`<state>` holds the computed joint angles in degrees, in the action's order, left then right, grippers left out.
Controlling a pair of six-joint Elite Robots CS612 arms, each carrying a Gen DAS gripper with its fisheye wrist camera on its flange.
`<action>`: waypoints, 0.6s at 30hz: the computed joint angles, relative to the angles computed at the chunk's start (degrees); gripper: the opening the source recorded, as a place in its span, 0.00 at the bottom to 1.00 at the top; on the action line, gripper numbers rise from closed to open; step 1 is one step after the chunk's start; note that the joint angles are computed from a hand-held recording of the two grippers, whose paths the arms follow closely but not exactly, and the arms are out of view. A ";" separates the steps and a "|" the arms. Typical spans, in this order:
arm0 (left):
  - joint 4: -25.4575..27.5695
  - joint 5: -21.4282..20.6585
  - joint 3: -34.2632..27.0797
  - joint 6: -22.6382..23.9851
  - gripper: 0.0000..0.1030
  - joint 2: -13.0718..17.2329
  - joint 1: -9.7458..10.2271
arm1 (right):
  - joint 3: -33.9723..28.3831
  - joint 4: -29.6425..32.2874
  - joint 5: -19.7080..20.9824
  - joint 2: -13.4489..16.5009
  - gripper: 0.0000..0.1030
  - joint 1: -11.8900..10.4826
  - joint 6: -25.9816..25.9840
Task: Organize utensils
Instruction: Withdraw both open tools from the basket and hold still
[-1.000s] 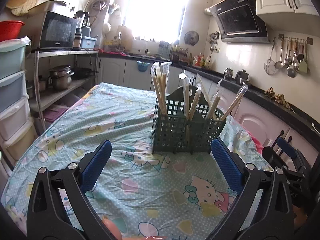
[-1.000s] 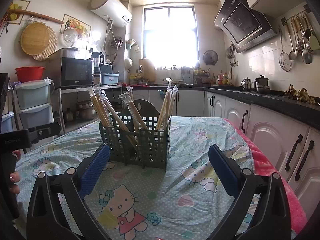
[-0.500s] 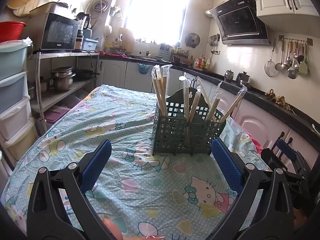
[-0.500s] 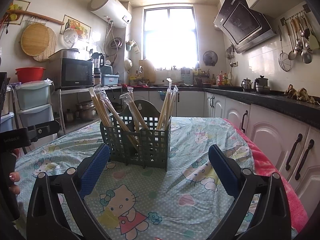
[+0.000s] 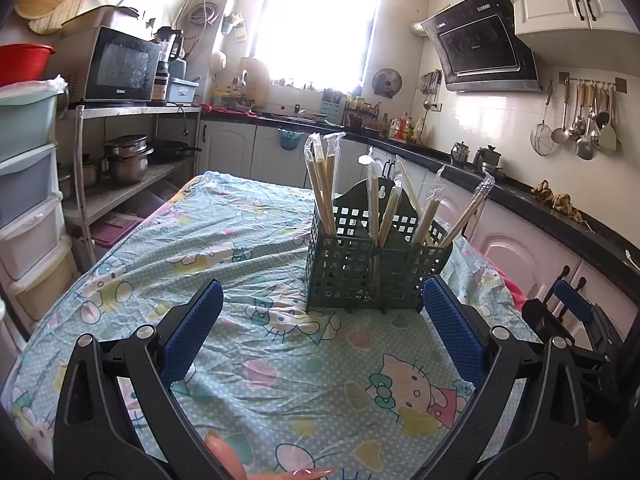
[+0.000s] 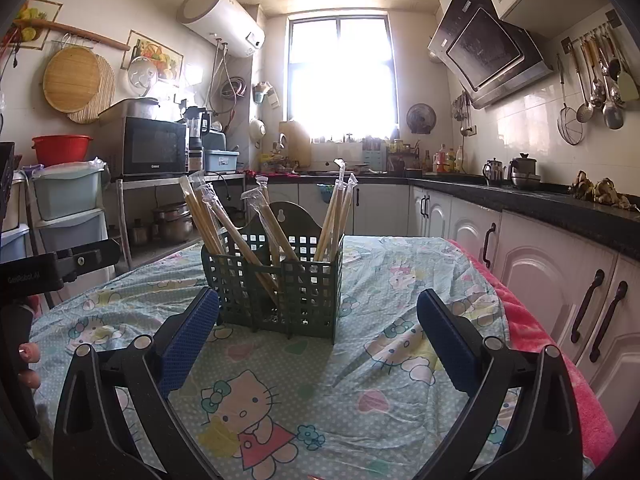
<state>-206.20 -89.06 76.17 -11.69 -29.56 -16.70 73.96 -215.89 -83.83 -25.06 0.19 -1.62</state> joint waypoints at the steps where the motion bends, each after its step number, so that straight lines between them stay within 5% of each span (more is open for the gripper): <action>1: 0.00 0.00 0.00 0.00 0.90 0.00 0.00 | 0.00 -0.03 -0.08 0.00 0.94 0.02 -0.03; 18: 0.06 0.35 0.11 0.24 0.90 -0.08 -0.06 | 0.00 -0.12 -0.16 0.05 0.94 0.08 0.02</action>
